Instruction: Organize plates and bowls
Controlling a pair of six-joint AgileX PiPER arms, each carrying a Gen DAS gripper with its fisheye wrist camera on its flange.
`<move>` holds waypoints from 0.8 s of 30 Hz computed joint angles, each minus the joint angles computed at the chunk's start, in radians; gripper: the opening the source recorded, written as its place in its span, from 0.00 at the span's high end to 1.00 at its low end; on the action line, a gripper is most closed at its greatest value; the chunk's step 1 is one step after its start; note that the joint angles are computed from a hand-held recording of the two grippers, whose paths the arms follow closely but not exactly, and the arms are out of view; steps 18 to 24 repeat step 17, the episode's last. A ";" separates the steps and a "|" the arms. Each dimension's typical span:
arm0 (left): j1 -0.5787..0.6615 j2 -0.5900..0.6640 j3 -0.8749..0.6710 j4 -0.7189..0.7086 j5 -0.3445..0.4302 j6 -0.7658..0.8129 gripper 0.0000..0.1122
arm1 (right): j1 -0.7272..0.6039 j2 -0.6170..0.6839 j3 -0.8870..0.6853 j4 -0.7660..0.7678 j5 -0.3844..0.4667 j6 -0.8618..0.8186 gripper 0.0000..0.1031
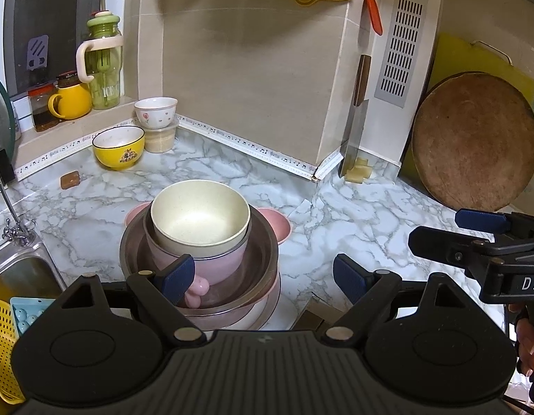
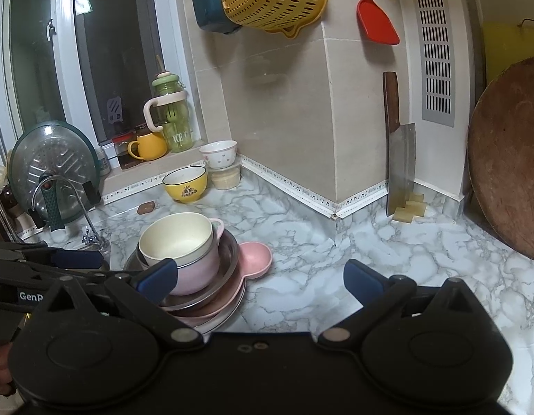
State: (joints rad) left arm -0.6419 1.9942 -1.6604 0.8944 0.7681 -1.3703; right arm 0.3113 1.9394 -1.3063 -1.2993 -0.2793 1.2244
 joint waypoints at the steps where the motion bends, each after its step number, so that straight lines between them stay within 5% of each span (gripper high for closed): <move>1: 0.001 0.001 -0.001 0.000 0.000 -0.001 0.22 | 0.000 0.002 -0.003 -0.002 0.003 0.003 0.00; 24: 0.023 0.066 -0.091 -0.051 -0.007 0.080 0.22 | -0.011 0.037 -0.049 -0.100 0.010 0.118 0.00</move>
